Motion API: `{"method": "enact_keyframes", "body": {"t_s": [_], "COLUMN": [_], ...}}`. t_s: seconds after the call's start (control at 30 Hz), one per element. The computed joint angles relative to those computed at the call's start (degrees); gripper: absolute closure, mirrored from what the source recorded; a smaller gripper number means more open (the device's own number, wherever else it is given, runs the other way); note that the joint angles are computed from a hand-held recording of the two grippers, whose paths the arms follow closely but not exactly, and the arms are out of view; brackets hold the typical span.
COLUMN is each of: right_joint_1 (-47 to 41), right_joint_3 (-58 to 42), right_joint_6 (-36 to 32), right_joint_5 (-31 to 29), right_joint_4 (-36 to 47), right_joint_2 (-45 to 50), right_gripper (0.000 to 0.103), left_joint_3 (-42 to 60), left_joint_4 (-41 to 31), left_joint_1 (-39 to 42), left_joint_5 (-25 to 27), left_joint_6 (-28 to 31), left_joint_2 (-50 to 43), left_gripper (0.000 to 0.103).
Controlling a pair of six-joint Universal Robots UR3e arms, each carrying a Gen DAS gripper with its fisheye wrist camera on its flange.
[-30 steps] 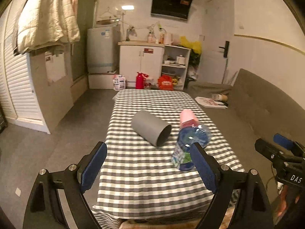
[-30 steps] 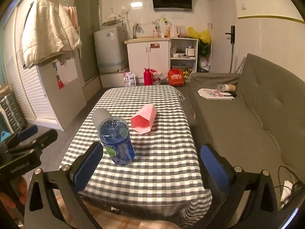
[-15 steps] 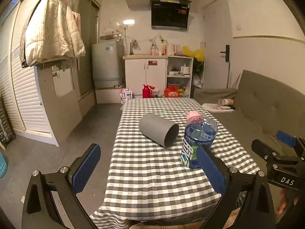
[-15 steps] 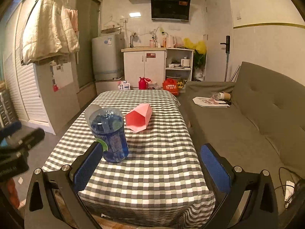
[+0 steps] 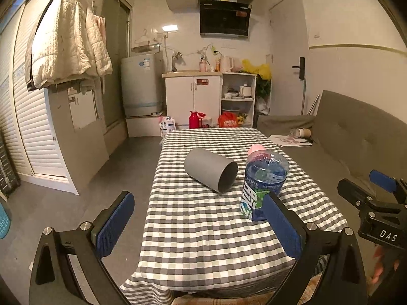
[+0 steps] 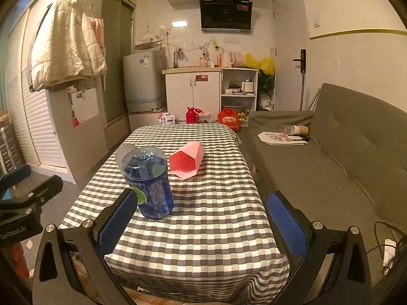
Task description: Flip cup upside down
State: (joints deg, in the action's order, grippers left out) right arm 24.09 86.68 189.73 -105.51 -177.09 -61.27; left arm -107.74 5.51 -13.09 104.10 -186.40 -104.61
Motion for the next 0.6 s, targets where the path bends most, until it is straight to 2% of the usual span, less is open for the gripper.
{"method": "enact_keyframes", "body": {"t_s": [0.6], "right_joint_1": [0.4], "right_joint_3": [-2.2], "right_joint_6": [-0.5], "right_joint_5": [-0.1], "right_joint_4": [2.7], "right_joint_2": [1.0], "right_gripper": [0.0], "left_joint_3": [-1.1], "left_joint_4": [-0.1], "left_joint_1": [1.2], "left_joint_5": [-1.4], "left_joint_6": [-0.7], "left_joint_2": [0.8], "left_gripper": [0.0]}}
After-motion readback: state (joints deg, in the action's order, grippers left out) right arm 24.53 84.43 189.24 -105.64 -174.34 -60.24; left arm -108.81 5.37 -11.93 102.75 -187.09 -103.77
